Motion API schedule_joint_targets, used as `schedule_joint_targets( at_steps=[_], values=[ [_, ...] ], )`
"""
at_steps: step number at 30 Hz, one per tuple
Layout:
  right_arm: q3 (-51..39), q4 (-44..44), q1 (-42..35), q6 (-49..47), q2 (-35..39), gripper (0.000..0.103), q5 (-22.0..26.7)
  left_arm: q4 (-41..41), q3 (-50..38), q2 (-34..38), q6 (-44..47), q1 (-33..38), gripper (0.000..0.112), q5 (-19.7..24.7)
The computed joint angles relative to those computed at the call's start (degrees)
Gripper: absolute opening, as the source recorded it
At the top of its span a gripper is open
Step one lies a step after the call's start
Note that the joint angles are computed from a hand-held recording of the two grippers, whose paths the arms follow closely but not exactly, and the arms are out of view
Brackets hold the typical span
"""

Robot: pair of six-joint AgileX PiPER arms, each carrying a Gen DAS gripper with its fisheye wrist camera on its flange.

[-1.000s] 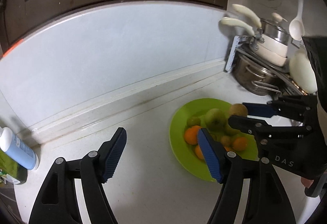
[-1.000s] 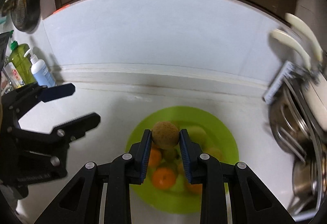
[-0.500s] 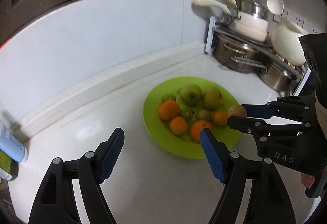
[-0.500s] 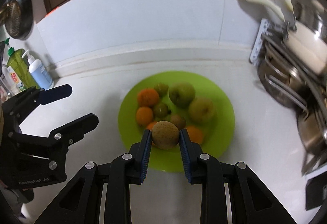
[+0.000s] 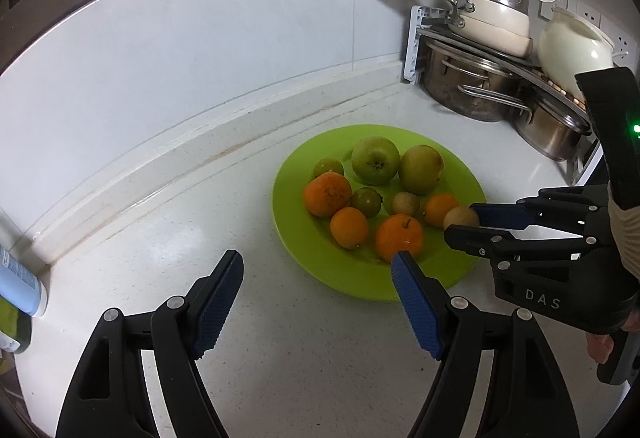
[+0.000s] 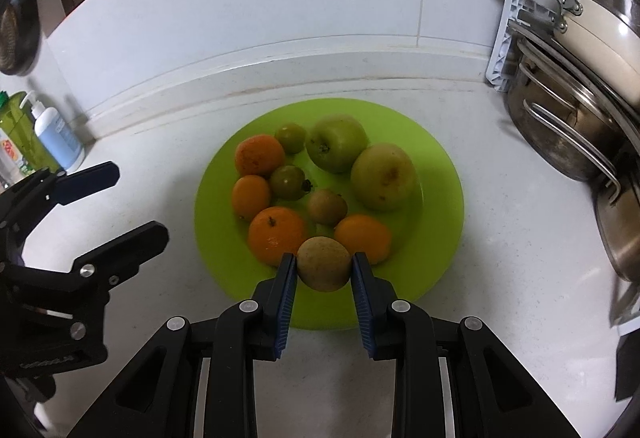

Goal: Organize fruits

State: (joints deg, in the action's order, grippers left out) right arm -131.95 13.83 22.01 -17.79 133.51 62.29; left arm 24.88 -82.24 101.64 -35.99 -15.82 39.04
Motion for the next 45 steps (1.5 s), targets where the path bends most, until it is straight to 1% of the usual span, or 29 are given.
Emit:
schedule_joint_targets(
  at_steps=[1,2,4,7,8,12,18,19,21,23,26,27,28,30,32,37,39,40,41,42,44,45],
  values=[
    [-0.59,0.28,-0.1,0.33,0.34,0.03,0.65,0.23,-0.03,-0.03,-0.32,0.0,0.076,0.11],
    [-0.03,0.57,-0.12,0.38,0.03,0.03,0.28,0.24,0.09,-0.18,-0.46,0.03,0.076,0.08],
    [2.09,0.2,0.15,0.49,-1.25,0.032,-1.23,0.41,0.36,-0.54,-0.7,0.03,0.076,0.01],
    [5.46,0.54,0.35,0.33,-3.44,0.032,-2.87,1.21,1.07,-1.54,-1.53,-0.25,0.076,-0.11],
    [7.71,0.66,0.43,0.21,-4.88,0.032,-4.09,1.62,1.52,-2.1,-1.91,-0.43,0.076,-0.23],
    [17.28,0.81,0.77,0.37,-11.46,0.032,-9.46,4.27,4.23,-5.54,-4.49,-1.93,0.076,-0.47],
    [33.28,0.3,1.37,2.65,-23.74,0.033,-17.94,7.52,8.81,-11.62,-8.23,-5.11,0.078,-0.57],
    [36.97,-0.75,1.83,3.97,-26.73,0.033,-19.99,8.35,9.91,-12.92,-8.98,-5.83,0.079,-0.69],
    [41.56,-2.19,2.4,5.8,-30.53,0.037,-22.47,9.72,12.29,-15.86,-9.78,-7.27,0.08,-0.99],
    [47.05,-5.05,3.51,9.38,-35.33,0.038,-25.27,12.1,14.21,-18.27,-11.84,-8.89,0.083,-0.61],
    [51.81,-9.66,5.2,15.13,-40.08,0.039,-27.03,15.29,16.64,-21.92,-14.85,-11.84,0.087,0.76],
    [53.18,-10.95,5.59,16.89,-41.44,0.043,-27.53,16.27,17.53,-23.24,-15.8,-12.92,0.089,1.28],
    [55.03,-13.68,6.43,20.32,-43.36,0.045,-28.2,17.44,18.27,-24.35,-16.9,-14.11,0.092,2.1],
    [58.15,-18.64,7.86,26.2,-46.39,0.054,-29.34,20.24,19.94,-26.44,-19.57,-16.74,0.094,3.59],
    [61.99,-23.47,9.24,31.95,-50.18,0.058,-30.29,22.8,21.09,-28.17,-22.52,-19.78,0.099,6.0],
    [68.92,-30.99,11.09,40.43,-58.77,0.071,-30.07,27.86,22.42,-31.53,-29.96,-29.6,0.103,14.49],
    [71.22,-32.03,11.34,41.27,-62.05,0.075,-29.9,28.76,22.55,-32.35,-32.5,-33.1,0.103,17.19],
    [72.03,-31.77,11.39,40.81,-63.51,0.075,-29.54,29.32,22.48,-32.6,-34.0,-35.08,0.103,18.92],
    [73.15,-31.02,11.25,39.93,-65.47,0.075,-29.34,30.1,22.33,-32.75,-35.66,-37.2,0.103,20.96],
    [73.72,-30.68,11.33,39.64,-66.52,0.077,-29.13,31.04,21.88,-32.7,-37.92,-40.24,0.103,24.08],
    [74.98,-28.23,10.61,36.8,-69.41,0.079,-28.33,31.68,21.47,-32.89,-40.05,-43.66,0.103,27.23],
    [75.39,-27.78,10.56,36.0,-70.63,0.08,-27.71,32.49,21.05,-32.73,-42.24,-46.74,0.103,30.33]
  ],
)
